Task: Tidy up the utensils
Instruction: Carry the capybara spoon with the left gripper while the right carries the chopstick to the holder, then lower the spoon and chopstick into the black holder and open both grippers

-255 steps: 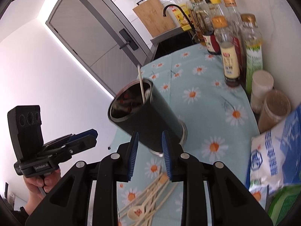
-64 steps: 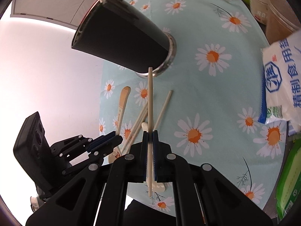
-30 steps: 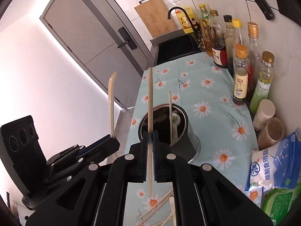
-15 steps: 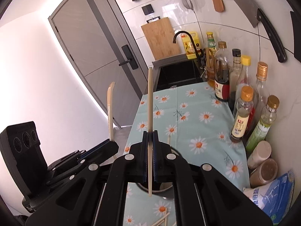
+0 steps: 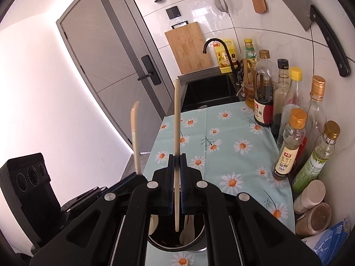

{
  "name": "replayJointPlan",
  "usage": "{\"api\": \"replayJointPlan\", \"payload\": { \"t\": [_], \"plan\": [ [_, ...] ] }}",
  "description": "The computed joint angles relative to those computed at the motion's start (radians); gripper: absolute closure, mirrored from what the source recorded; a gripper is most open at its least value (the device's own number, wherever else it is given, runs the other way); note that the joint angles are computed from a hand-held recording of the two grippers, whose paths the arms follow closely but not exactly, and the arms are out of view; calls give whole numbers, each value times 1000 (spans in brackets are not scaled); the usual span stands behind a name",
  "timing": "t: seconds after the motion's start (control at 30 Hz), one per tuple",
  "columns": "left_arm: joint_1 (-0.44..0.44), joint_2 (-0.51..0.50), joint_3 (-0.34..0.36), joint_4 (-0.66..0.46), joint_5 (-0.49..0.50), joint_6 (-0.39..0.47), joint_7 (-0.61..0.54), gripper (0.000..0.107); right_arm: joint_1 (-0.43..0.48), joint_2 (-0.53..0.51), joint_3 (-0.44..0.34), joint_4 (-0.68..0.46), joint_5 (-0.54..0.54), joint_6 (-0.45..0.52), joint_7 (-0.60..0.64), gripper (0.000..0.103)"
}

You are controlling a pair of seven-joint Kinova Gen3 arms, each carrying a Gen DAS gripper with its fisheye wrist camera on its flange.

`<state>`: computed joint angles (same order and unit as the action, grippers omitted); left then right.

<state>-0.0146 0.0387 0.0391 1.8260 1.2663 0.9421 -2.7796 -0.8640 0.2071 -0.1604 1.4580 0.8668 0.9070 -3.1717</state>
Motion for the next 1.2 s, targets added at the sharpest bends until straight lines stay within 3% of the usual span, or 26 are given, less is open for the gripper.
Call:
{"api": "replayJointPlan", "payload": {
  "t": [0.27,0.37,0.4,0.43,0.6,0.9,1.2],
  "plan": [
    [9,38,16,-20,-97,-30,115,100,49,-6,2,41,-97,-80,27,97],
    [8,28,19,-15,-116,-44,126,99,41,-10,5,49,-90,-76,13,84],
    [8,23,19,-12,-118,-50,127,92,39,-12,5,51,-87,-77,8,83],
    [6,13,17,-6,-118,-58,127,87,37,-13,4,52,-83,-73,5,83],
    [-2,-8,2,5,-114,-42,124,86,24,-27,-6,63,-61,-60,-30,83],
    [-13,-65,-34,38,-118,-8,110,86,-6,-41,-40,51,-28,13,-58,83],
    [-22,-140,-78,79,-195,20,95,83,-46,-63,-83,57,-27,104,-93,83]
  ]
}}
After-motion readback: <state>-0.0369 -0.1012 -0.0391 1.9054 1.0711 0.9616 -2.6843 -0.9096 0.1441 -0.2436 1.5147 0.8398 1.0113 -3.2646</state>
